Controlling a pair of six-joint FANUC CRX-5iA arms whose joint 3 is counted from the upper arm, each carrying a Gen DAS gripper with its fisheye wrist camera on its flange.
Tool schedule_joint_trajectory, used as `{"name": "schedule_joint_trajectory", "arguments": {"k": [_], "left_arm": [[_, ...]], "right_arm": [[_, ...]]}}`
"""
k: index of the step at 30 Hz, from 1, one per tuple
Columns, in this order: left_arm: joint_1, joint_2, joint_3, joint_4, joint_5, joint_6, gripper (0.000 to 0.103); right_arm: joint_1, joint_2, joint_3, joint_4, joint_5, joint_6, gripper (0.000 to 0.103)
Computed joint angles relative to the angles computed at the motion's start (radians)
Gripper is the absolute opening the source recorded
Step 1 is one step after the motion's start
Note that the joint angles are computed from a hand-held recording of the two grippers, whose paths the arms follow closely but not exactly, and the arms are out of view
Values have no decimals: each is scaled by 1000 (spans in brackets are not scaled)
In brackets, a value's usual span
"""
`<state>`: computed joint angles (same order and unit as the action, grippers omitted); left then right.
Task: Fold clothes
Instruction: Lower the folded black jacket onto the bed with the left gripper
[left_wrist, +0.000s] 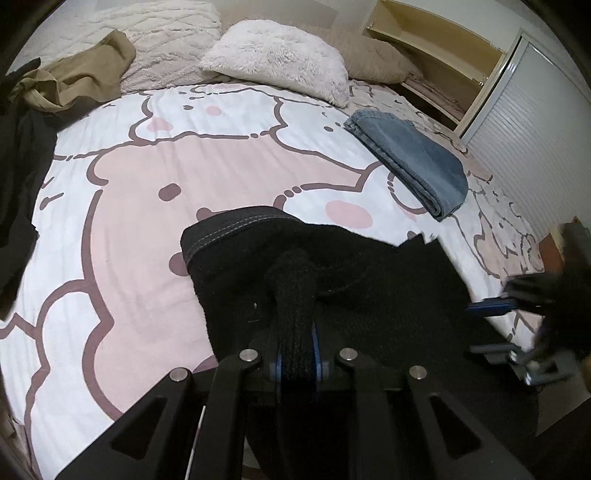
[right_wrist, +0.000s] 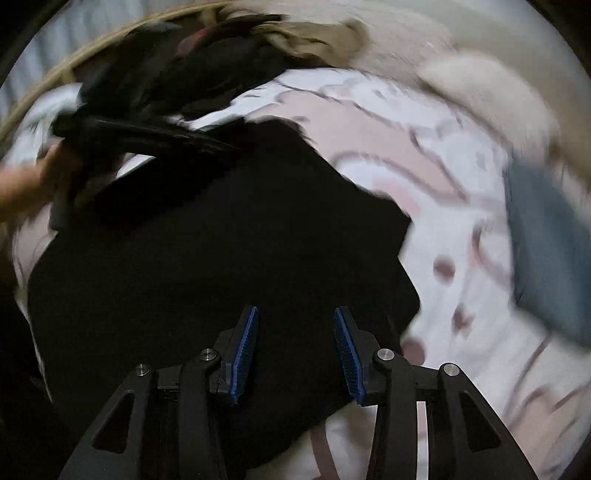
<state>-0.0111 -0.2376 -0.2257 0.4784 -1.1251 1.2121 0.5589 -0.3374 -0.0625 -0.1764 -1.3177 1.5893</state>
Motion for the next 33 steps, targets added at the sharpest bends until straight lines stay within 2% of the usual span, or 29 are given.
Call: {"name": "schedule_joint_trajectory", "arguments": {"k": [2, 4, 6, 9, 14, 18, 21, 25, 27, 30, 33], "left_arm": [[-6, 4, 4, -9, 5, 7, 14], [-7, 2, 2, -10, 9, 1, 14], [-1, -1, -3, 1, 8, -5, 14], [13, 3, -5, 27, -6, 0, 14], [28, -6, -5, 44, -19, -9, 15], [38, -6, -9, 61, -23, -14, 15], [44, -3, -6, 63, -28, -20, 15], [59, -32, 1, 32, -31, -36, 15], [78, -66, -2, 12, -35, -56, 16], [120, -119, -18, 36, -85, -128, 16], [159, -192, -50, 92, -173, -237, 16]], "right_arm": [[-52, 8, 18, -27, -14, -27, 41], [-36, 18, 41, 29, -37, -73, 41], [-27, 21, 79, 33, -25, -96, 41], [38, 50, 141, 53, 4, -129, 43], [148, 193, 250, 78, -66, -163, 43], [224, 272, 263, 191, -87, -193, 43], [214, 320, 270, 238, -135, -224, 43], [146, 372, 320, 151, -190, -216, 43], [148, 383, 328, 160, -204, -217, 44], [155, 393, 338, 176, -216, -229, 45], [141, 401, 352, 162, -221, -240, 46]]}}
